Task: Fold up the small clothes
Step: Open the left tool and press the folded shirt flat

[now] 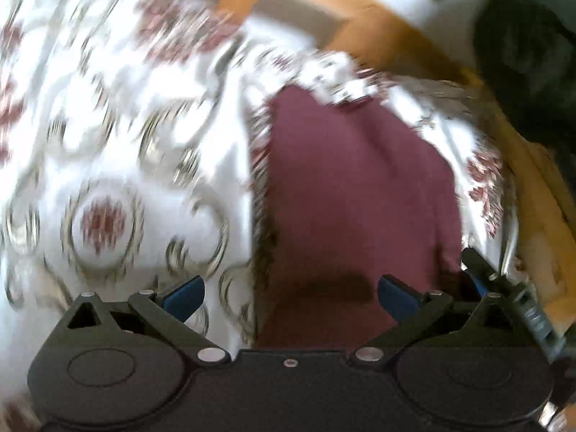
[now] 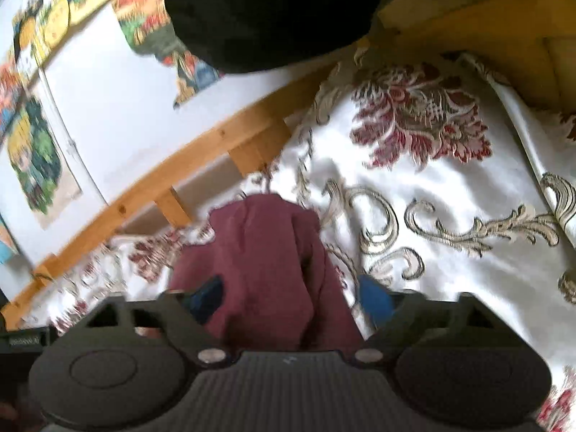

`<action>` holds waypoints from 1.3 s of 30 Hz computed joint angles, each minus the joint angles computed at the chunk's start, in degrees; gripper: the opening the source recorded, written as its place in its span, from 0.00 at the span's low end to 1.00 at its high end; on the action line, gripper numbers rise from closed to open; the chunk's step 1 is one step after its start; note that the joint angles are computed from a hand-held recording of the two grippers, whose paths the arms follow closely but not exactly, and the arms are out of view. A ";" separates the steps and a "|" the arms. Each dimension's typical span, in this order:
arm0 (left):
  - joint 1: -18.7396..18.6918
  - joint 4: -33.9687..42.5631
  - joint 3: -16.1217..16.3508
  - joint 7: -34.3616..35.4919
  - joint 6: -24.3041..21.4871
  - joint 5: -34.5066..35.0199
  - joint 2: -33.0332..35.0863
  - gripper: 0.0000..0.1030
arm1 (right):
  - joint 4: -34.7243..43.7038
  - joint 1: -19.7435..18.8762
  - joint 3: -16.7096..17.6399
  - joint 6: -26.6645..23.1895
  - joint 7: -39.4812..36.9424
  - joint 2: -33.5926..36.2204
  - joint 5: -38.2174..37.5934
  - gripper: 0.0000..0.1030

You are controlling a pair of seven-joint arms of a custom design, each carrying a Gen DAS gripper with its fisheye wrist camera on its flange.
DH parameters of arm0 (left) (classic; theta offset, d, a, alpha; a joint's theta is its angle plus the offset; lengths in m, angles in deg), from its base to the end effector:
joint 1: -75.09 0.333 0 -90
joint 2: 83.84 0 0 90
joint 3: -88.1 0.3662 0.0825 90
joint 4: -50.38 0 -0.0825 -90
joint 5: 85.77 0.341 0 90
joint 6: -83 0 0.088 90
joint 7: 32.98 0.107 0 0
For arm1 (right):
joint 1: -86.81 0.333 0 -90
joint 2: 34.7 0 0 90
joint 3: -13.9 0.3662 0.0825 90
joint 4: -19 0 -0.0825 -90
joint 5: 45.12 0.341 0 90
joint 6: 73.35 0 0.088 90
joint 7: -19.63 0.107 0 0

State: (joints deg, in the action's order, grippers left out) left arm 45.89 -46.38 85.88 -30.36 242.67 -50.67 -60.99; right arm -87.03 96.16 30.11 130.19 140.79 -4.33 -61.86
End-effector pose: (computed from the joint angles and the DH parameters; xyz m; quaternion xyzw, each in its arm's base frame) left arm 0.5757 -0.3767 0.5098 -0.7921 0.4787 -0.3648 0.1015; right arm 0.6155 0.2848 0.4687 -0.6170 0.5490 -0.1413 0.5459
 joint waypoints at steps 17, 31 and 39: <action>0.11 0.71 -0.57 5.53 0.35 -5.11 1.39 0.99 | -1.05 2.43 -2.12 -1.76 -3.85 -0.55 7.80 0.78; -0.74 -2.41 -0.04 9.18 3.69 -4.91 -0.45 0.99 | -2.22 1.69 -1.70 -3.16 -1.43 -2.34 5.75 0.98; -2.86 -6.80 1.66 7.04 6.29 1.04 -4.22 0.99 | -11.83 6.99 -6.95 -1.17 -2.13 -10.32 11.43 1.00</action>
State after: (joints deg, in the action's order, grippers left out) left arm 43.03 -53.18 87.55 -23.32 248.96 -49.63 -65.21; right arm -98.87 103.15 23.16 129.01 138.66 -14.66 -50.43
